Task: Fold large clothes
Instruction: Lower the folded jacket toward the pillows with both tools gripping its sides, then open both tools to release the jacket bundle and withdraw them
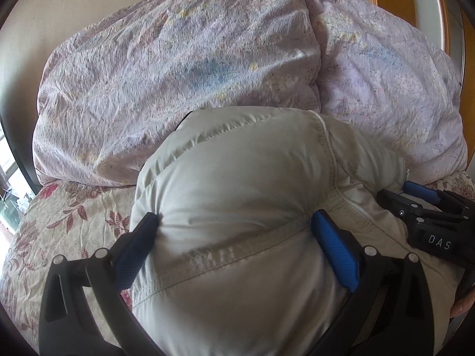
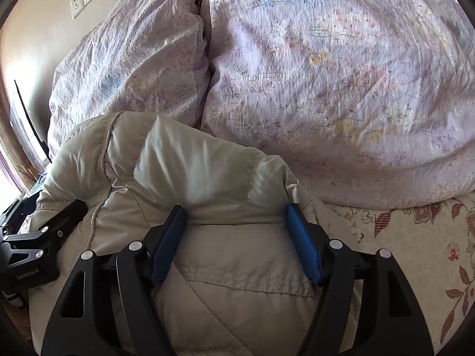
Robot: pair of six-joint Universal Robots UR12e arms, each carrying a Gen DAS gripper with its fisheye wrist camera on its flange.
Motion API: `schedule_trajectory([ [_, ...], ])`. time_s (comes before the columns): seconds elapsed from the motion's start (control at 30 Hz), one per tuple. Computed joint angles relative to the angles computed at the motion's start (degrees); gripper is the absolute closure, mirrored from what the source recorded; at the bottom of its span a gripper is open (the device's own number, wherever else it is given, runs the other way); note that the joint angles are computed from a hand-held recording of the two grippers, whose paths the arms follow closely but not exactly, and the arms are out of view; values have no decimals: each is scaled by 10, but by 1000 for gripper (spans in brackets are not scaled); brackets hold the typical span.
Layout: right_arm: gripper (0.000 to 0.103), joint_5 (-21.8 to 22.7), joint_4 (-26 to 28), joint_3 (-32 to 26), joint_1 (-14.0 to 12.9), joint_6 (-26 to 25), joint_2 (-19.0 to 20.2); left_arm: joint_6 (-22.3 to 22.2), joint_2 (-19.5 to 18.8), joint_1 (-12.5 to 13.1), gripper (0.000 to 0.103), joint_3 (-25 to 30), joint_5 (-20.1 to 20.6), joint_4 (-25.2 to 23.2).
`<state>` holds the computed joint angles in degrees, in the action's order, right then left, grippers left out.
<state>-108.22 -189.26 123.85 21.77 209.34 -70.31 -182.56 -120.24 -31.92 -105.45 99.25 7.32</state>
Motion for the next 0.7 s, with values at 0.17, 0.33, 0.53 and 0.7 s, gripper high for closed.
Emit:
schedule_trajectory([
  [0.17, 13, -118, 117, -3, 43, 71, -42, -15, 33, 7, 2, -43, -15, 24],
  [0.33, 2, -176, 189, 24, 72, 139, -97, 5, 85, 19, 2, -103, -42, 41],
  [0.53, 1, -213, 296, 43, 117, 212, -146, -9, 146, 31, 2, -169, -68, 46],
  [0.7, 1, -191, 282, 63, 154, 229, -165, -39, 183, 36, 2, -204, -94, 6],
])
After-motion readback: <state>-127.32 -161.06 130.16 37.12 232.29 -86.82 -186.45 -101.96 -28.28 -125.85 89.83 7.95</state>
